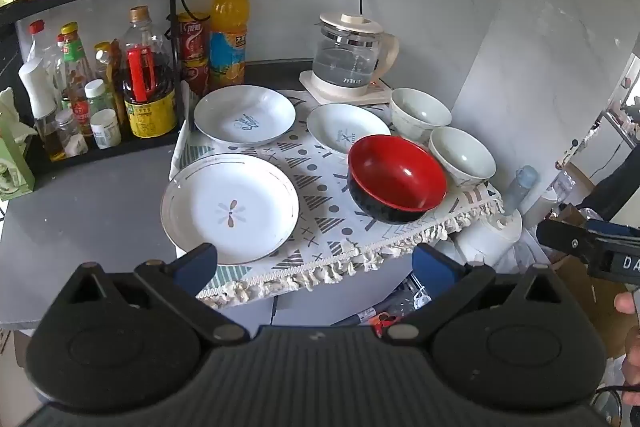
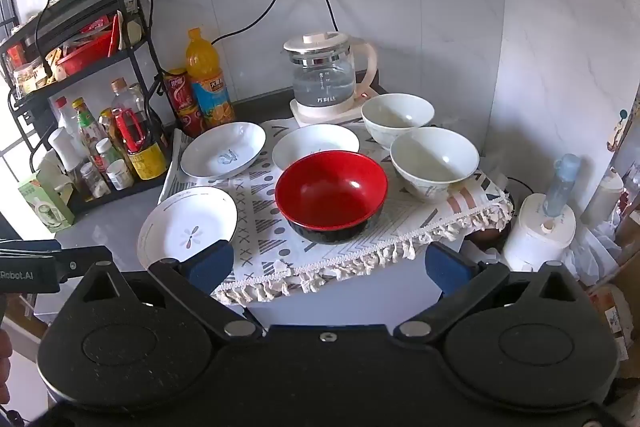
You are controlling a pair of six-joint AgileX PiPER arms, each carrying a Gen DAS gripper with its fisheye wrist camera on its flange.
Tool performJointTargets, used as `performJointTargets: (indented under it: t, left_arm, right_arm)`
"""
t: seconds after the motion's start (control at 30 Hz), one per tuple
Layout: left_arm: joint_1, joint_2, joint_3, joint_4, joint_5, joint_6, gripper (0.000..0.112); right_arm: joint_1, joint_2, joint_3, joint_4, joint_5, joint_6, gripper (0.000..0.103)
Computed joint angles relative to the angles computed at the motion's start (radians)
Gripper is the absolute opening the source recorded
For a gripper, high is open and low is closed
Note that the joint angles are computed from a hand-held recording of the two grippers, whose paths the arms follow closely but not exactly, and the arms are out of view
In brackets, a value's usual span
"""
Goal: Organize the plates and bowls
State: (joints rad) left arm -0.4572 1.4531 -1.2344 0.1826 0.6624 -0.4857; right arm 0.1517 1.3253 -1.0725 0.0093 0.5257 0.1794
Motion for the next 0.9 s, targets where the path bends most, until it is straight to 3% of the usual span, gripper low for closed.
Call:
performJointTargets:
  t: [0.13,0.9]
  left_arm:
    - [-0.007,0.032,-0.050,-0.007,0.037,0.030,0.103]
    - [-0.011,0.063,-0.083,-0.064,0.042,0.119,0.103]
  right_arm:
    - [0.007,-0.012,0.013,-0.035,-0.008,0.031,0.103]
    - [0.006,-0.043,0.034,-0.096,0.023,0.107,0.103]
